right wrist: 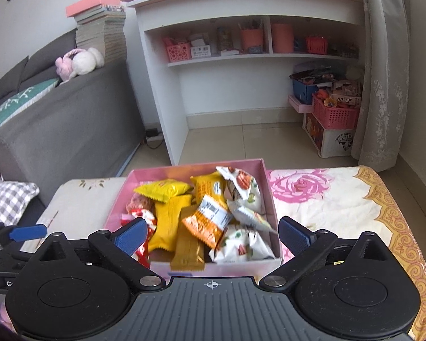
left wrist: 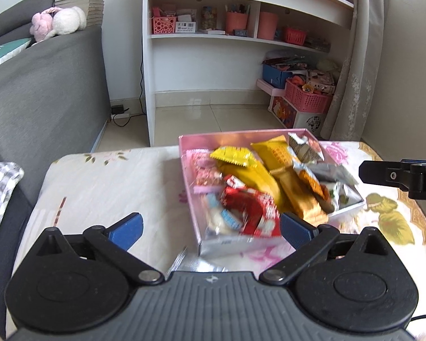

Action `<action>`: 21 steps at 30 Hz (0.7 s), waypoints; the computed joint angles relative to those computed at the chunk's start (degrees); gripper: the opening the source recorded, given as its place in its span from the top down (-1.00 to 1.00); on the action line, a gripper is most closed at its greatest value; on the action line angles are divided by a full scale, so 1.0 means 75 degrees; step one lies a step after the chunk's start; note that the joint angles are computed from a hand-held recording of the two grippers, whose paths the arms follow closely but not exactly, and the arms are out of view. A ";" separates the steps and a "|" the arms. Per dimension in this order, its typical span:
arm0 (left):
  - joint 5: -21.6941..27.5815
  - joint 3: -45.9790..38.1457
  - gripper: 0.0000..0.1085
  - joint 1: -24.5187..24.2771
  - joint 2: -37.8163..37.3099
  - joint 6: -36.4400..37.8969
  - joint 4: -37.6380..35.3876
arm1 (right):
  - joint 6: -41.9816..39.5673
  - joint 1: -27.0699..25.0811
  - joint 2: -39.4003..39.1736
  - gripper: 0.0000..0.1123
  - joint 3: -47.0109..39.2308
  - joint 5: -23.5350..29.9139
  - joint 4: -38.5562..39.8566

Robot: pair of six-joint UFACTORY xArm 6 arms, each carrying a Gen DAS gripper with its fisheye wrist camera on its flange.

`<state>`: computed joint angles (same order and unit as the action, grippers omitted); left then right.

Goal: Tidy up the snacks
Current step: 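Withdraw both tools from the box toward the remaining loose snacks, then grasp silver foil packet with left tool while right tool grasps red-label cookie packet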

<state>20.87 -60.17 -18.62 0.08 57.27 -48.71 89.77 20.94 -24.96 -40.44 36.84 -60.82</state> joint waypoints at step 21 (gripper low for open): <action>-0.0751 0.1497 -0.89 0.0184 -0.0287 0.1409 -0.1278 | 0.0406 0.0740 0.0432 -0.80 0.1177 0.0341 0.0959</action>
